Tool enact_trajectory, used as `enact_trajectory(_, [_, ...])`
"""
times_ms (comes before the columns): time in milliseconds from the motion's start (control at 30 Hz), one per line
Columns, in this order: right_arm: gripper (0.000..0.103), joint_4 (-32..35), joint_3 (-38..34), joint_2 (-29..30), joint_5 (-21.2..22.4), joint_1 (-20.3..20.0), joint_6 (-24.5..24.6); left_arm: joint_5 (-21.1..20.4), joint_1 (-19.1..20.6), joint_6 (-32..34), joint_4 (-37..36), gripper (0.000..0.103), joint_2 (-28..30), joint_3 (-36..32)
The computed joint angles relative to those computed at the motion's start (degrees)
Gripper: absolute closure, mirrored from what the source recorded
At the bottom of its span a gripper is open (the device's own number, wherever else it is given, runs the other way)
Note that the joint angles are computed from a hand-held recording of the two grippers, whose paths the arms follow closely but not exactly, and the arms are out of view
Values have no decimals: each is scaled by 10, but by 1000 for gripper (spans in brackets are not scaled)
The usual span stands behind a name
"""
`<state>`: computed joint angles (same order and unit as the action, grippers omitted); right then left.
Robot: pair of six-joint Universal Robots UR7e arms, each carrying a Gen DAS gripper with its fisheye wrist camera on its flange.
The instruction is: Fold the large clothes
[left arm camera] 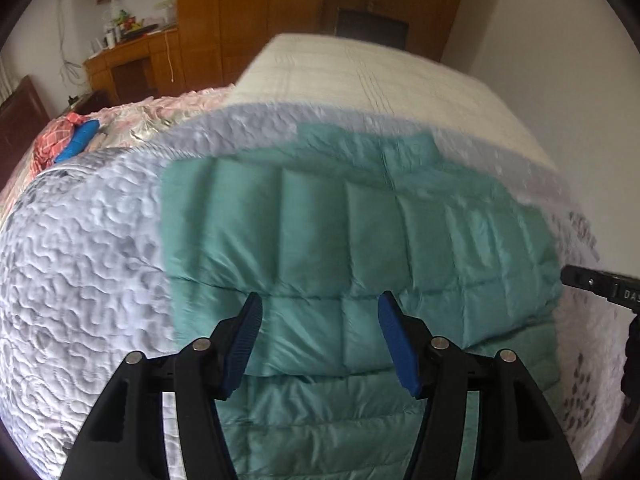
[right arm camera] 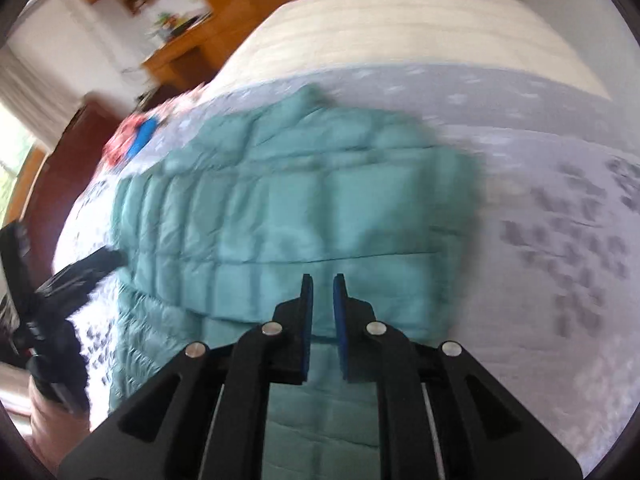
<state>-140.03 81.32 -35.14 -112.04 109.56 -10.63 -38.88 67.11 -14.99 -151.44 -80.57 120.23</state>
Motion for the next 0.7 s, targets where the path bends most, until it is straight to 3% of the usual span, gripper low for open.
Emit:
enact_trajectory(133, [92,35,-36,48,-4,0,3,-13,16,-16,15,43,30,-12])
enact_trajectory(267, [96,85,-71,87,-61,-1,30,-17,33,-16,23,41,47,-20])
enact_trajectory(367, [99,105,-82,101,-73,-7,42,-18,41,-10,15,41,57,-21])
enact_trajectory(500, [99,112,-91,106,-67,-11,45,-14,44,-3,12,41,65,-21])
enact_trajectory(600, [91,140,-100,97,-50,-10,51,-25,40,-11,28,43,50,-30])
enact_trajectory(700, [88,110,-91,72,-23,-1,28,-19,27,19,-8,43,35,-36])
